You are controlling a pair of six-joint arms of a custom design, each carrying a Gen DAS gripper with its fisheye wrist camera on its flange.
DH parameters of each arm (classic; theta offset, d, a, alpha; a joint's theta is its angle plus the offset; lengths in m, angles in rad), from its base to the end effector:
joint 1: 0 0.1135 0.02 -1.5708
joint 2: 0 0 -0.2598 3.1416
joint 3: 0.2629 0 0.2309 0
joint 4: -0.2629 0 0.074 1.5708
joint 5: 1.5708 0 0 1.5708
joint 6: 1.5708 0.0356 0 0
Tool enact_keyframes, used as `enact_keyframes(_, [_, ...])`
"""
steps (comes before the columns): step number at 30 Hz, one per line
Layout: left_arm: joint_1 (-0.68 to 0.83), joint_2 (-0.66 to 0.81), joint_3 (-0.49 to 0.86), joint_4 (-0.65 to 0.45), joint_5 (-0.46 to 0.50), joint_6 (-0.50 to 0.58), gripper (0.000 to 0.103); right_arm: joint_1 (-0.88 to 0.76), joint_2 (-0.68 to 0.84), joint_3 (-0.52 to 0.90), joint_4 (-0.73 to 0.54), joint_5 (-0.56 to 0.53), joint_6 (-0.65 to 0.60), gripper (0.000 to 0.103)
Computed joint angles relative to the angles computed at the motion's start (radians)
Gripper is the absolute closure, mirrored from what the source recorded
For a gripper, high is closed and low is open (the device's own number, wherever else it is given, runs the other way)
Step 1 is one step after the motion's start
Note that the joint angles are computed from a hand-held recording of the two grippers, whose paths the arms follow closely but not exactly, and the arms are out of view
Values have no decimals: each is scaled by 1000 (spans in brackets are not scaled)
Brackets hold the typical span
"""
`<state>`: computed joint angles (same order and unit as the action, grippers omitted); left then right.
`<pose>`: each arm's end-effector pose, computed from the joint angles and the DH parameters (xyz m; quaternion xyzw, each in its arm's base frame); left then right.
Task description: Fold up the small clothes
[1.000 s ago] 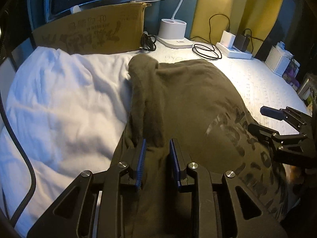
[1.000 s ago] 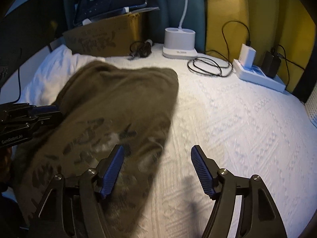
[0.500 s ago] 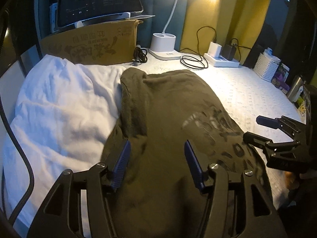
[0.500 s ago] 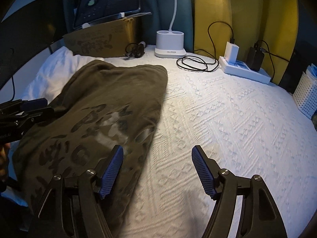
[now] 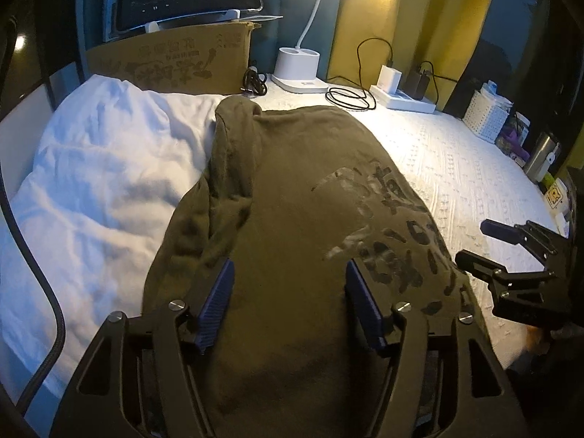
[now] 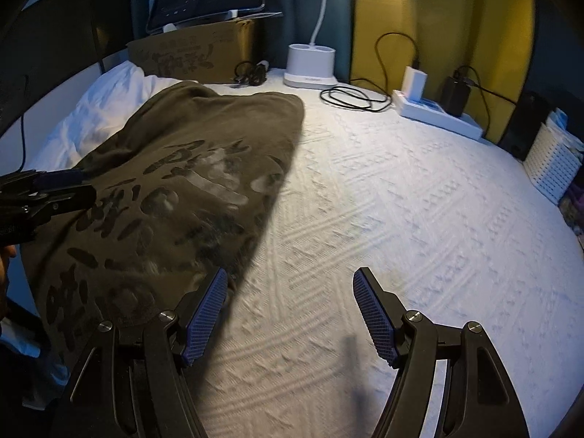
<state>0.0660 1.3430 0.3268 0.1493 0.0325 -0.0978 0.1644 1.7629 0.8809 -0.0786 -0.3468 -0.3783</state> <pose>0.2003 0.0121 0.1251 -0.0712 0.9359 -0.0207 0.3444 0.3130 0.0642 0.1464 -0.3017 0.8912 0.1320 0.3118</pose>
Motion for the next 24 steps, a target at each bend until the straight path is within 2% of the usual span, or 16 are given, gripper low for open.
enact_keyframes(4, [-95, -64, -9, -33, -74, -31, 31, -48, -38, -36, 1, -13, -21, 30])
enact_keyframes(18, [-415, -197, 6, -134, -268, -195, 27, -318, -195, -135, -53, -103, -133, 30])
enact_keyframes(20, [-458, -204, 15, -145, -302, -215, 23, -352, -212, -139, -61, -115, -142, 30])
enact_keyframes(24, [-564, -252, 27, -174, -417, -257, 19, -433, -262, -154, -78, -154, -168, 30])
